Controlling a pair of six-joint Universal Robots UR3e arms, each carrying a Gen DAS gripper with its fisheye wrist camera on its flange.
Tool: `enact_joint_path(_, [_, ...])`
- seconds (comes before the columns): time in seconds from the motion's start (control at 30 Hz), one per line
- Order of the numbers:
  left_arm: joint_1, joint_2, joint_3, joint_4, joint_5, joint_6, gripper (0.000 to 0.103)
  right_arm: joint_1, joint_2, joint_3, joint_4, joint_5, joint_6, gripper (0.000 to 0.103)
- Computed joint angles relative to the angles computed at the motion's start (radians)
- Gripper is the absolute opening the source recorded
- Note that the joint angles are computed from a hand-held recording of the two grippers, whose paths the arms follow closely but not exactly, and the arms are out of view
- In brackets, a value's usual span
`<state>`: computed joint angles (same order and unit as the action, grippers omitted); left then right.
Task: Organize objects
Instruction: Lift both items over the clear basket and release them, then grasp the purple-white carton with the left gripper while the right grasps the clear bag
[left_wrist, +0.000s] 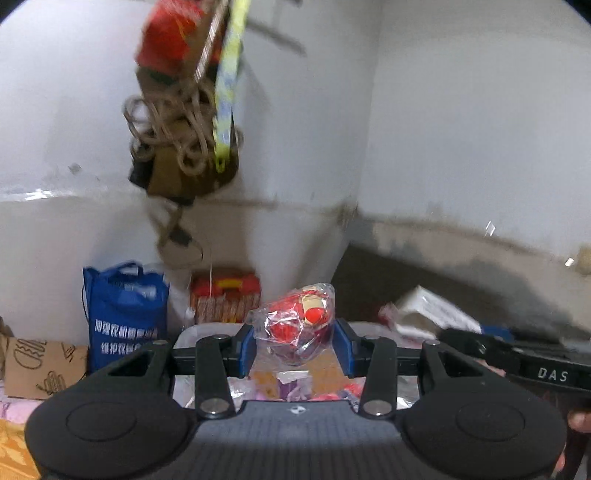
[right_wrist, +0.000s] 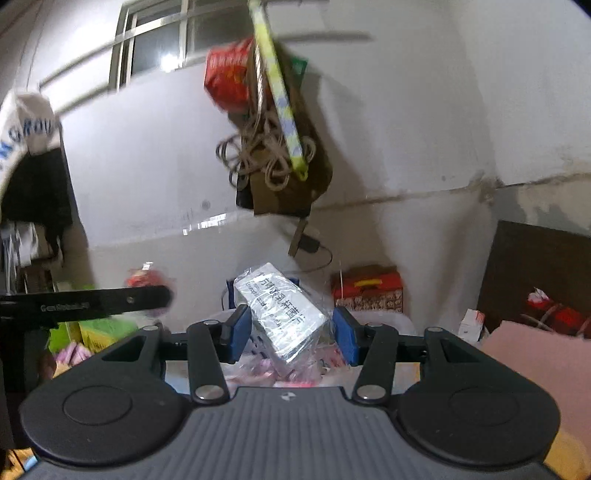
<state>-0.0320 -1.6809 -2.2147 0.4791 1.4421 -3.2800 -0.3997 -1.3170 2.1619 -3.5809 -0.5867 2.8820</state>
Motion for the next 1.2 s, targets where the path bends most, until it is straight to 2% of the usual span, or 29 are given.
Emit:
enact_joint_path(0.07, [-0.021, -0.055, 0.108, -0.093, 0.034, -0.002, 0.047, 0.083, 0.061, -0.118, 0.044, -0.114, 0.006, 0.052])
enact_joint_path(0.17, [-0.013, -0.1, 0.2, -0.209, 0.007, 0.001, 0.048, 0.151, 0.128, -0.217, 0.125, -0.193, -0.025, 0.053])
enact_joint_path(0.2, [-0.031, -0.132, 0.241, -0.239, 0.041, 0.007, 0.056, 0.168, 0.141, -0.236, 0.142, -0.217, -0.041, 0.055])
enact_joint_path(0.23, [-0.051, -0.167, 0.286, -0.271, 0.083, 0.01, 0.075, 0.177, 0.168, -0.248, 0.116, -0.227, -0.034, 0.059])
enact_joint_path(0.27, [-0.066, -0.191, 0.316, -0.288, 0.116, 0.01, 0.081, 0.182, 0.194, -0.252, 0.073, -0.236, -0.021, 0.082])
enact_joint_path(0.3, [-0.079, -0.218, 0.34, -0.29, 0.153, 0.008, 0.082, 0.192, 0.204, -0.261, 0.075, -0.258, -0.021, 0.097])
enact_joint_path(0.33, [-0.08, -0.221, 0.343, -0.293, 0.168, 0.002, 0.082, 0.196, 0.204, -0.262, 0.083, -0.274, -0.022, 0.097])
enact_joint_path(0.4, [-0.053, -0.179, 0.258, -0.217, 0.112, 0.0, 0.082, 0.156, 0.182, -0.208, 0.034, -0.227, 0.0, 0.097])
enact_joint_path(0.47, [-0.042, -0.094, 0.109, -0.099, 0.073, 0.014, 0.082, 0.057, 0.112, -0.072, -0.017, -0.097, -0.006, 0.103])
enact_joint_path(0.57, [-0.069, -0.018, -0.167, 0.15, 0.08, 0.029, 0.092, -0.123, 0.053, 0.18, -0.11, 0.082, -0.047, 0.103])
enact_joint_path(0.6, [-0.092, -0.042, -0.224, 0.226, 0.108, 0.022, 0.092, -0.183, 0.059, 0.272, -0.12, 0.13, -0.112, 0.103])
enact_joint_path(0.67, [-0.142, -0.17, -0.286, 0.406, 0.18, -0.009, 0.092, -0.203, 0.063, 0.354, -0.072, 0.094, -0.18, 0.103])
enact_joint_path(0.7, [-0.16, -0.235, -0.284, 0.446, 0.209, -0.027, 0.092, -0.196, 0.079, 0.372, -0.047, 0.056, -0.203, 0.103])
enact_joint_path(0.73, [-0.165, -0.275, -0.272, 0.451, 0.222, -0.041, 0.088, -0.181, 0.103, 0.373, -0.023, 0.026, -0.227, 0.103])
enact_joint_path(0.8, [-0.158, -0.33, -0.242, 0.434, 0.211, -0.069, 0.083, -0.129, 0.147, 0.346, -0.018, -0.054, -0.223, 0.087])
enact_joint_path(0.87, [-0.154, -0.366, -0.206, 0.429, 0.196, -0.066, 0.082, -0.091, 0.176, 0.306, 0.004, -0.093, -0.198, 0.081])
enact_joint_path(0.93, [-0.166, -0.396, -0.175, 0.412, 0.202, -0.059, 0.082, -0.051, 0.186, 0.248, 0.045, -0.135, -0.159, 0.079])
enact_joint_path(1.0, [-0.182, -0.428, -0.133, 0.384, 0.228, -0.06, 0.082, -0.032, 0.2, 0.212, 0.084, -0.156, -0.161, 0.072])
enact_joint_path(1.1, [-0.195, -0.458, -0.11, 0.374, 0.262, -0.073, 0.082, -0.011, 0.203, 0.226, 0.083, -0.191, -0.204, 0.065])
enact_joint_path(1.17, [-0.205, -0.476, -0.096, 0.377, 0.281, -0.064, 0.081, 0.014, 0.23, 0.226, 0.034, -0.219, -0.207, 0.065])
enact_joint_path(1.2, [-0.21, -0.486, -0.09, 0.382, 0.289, -0.056, 0.078, 0.019, 0.233, 0.228, 0.02, -0.227, -0.201, 0.064])
